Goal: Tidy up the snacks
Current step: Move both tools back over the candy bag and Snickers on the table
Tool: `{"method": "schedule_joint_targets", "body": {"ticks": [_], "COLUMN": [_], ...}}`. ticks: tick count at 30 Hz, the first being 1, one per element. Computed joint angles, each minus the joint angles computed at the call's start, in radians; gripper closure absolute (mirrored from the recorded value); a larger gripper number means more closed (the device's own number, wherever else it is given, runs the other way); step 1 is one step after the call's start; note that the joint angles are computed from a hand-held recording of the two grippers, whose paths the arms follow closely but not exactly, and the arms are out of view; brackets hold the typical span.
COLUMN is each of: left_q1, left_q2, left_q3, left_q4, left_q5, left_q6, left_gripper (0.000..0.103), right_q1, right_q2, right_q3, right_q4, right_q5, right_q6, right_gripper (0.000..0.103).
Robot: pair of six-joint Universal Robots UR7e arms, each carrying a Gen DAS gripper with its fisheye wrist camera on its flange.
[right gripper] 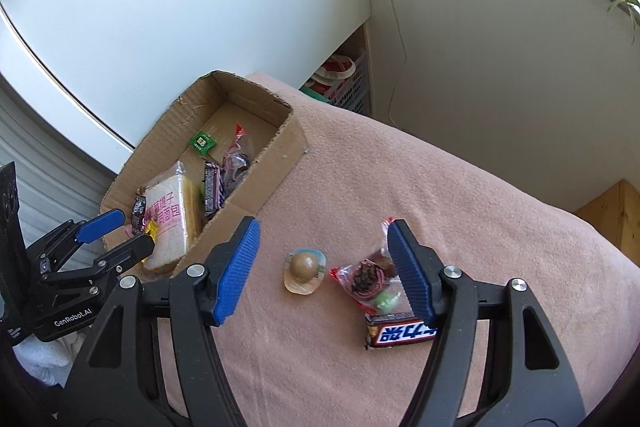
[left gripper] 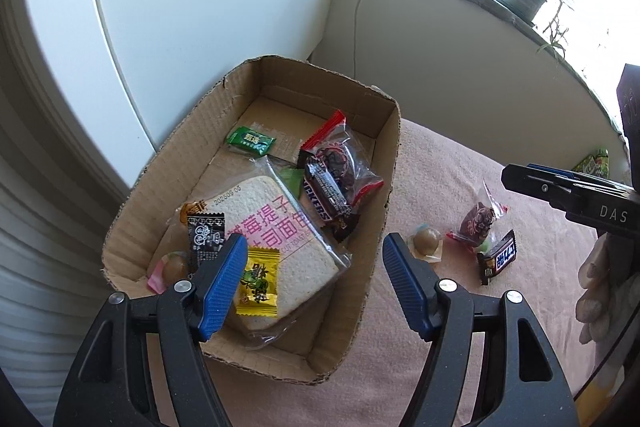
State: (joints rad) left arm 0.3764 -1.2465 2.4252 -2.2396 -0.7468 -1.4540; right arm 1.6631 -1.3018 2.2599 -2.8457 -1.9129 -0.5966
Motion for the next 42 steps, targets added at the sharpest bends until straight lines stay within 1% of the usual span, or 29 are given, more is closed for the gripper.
{"method": "schedule_joint_targets", "body": {"ticks": [3,9,12,15,20,25,26,29,31,32,34,36,37,39,42], "left_q1": [-0.004,0.011,0.017,0.026,0.04,0.064,0.07,0.094,0.106,0.115,0.132,0.148,0.157,0.171,0.186], "left_q2": [0.032,0.102,0.142,0.181,0.23,0.268,0.275,0.297,0.315,0.319,0.333,0.349,0.356,0.37,0.39], "left_q3": [-0.006,-0.026,-0.04,-0.055,-0.085,-0.116,-0.122,-0.138,-0.15,-0.153,-0.164,-0.175,-0.181,-0.19,-0.207], "left_q4": [-0.053,-0.183,-0.24,-0.299,-0.367,-0.429,-0.444,-0.501,-0.526,-0.542,-0.563,-0.582,-0.59,-0.611,-0.629], "left_q5": [-0.009,-0.03,-0.048,-0.066,-0.089,-0.11,-0.116,-0.137,-0.154,-0.165,-0.181,-0.19,-0.199,-0.22,-0.237], "left_q6": [0.034,0.144,0.196,0.248,0.327,0.407,0.422,0.482,0.516,0.533,0.552,0.568,0.578,0.595,0.626], "left_gripper": [0.033,0.033,0.033,0.033,0.033,0.033,0.033,0.034,0.034,0.036,0.043,0.044,0.045,0.049,0.049], "right_q1": [-0.04,-0.12,-0.159,-0.189,-0.241,-0.268,-0.27,-0.296,-0.303,-0.307,-0.306,-0.306,-0.311,-0.325,-0.346], "right_q2": [-0.04,-0.096,-0.116,-0.129,-0.155,-0.158,-0.152,-0.15,-0.137,-0.131,-0.11,-0.09,-0.084,-0.074,-0.067], "right_q3": [0.012,0.025,0.027,0.035,0.053,0.066,0.067,0.066,0.061,0.059,0.051,0.045,0.042,0.037,0.035], "right_q4": [-0.004,0.01,0.037,0.052,0.094,0.127,0.126,0.153,0.157,0.155,0.15,0.142,0.145,0.154,0.158], "right_q5": [-0.005,-0.044,-0.052,-0.065,-0.019,0.035,0.044,0.104,0.116,0.122,0.12,0.115,0.119,0.137,0.173], "right_q6": [0.0,0.002,0.013,0.042,0.126,0.209,0.231,0.304,0.347,0.363,0.385,0.405,0.416,0.446,0.472], "right_gripper": [0.034,0.034,0.034,0.034,0.034,0.034,0.034,0.034,0.034,0.034,0.034,0.034,0.036,0.037,0.037]}}
